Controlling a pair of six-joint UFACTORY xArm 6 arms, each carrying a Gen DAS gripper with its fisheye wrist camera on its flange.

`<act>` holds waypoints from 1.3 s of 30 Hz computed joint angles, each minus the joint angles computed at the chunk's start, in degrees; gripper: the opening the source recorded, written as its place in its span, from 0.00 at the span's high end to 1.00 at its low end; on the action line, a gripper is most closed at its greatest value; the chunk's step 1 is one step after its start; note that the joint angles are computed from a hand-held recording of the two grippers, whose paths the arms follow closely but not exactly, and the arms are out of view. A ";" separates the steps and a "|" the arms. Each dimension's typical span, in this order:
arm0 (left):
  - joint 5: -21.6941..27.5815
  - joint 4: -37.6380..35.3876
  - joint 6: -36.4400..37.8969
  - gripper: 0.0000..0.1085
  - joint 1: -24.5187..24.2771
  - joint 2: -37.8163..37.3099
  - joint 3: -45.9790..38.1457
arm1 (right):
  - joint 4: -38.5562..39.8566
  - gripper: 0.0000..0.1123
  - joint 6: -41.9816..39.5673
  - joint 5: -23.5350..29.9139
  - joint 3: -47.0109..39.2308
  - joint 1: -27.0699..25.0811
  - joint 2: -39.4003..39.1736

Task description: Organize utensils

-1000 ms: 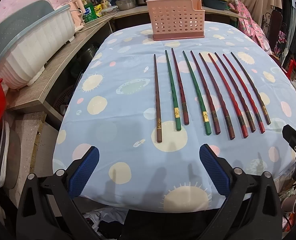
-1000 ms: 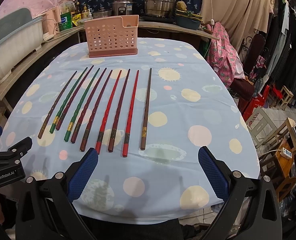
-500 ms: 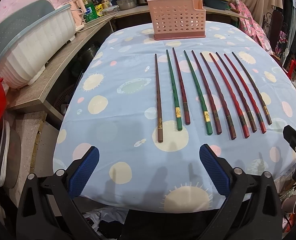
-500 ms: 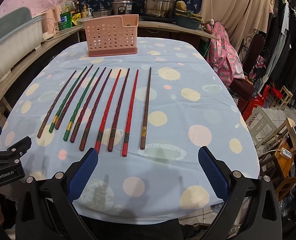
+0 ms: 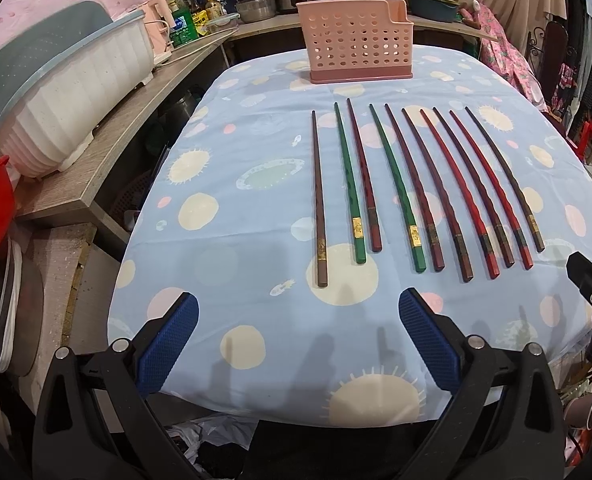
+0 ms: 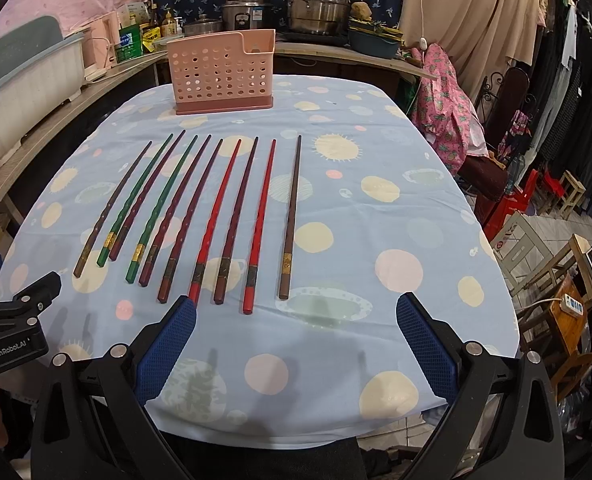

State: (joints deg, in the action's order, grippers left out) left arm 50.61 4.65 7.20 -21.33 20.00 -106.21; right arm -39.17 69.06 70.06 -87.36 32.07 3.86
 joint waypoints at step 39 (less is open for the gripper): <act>-0.30 0.15 -0.07 0.12 -0.04 -0.29 0.38 | -0.76 0.14 0.50 0.23 0.72 0.00 -0.42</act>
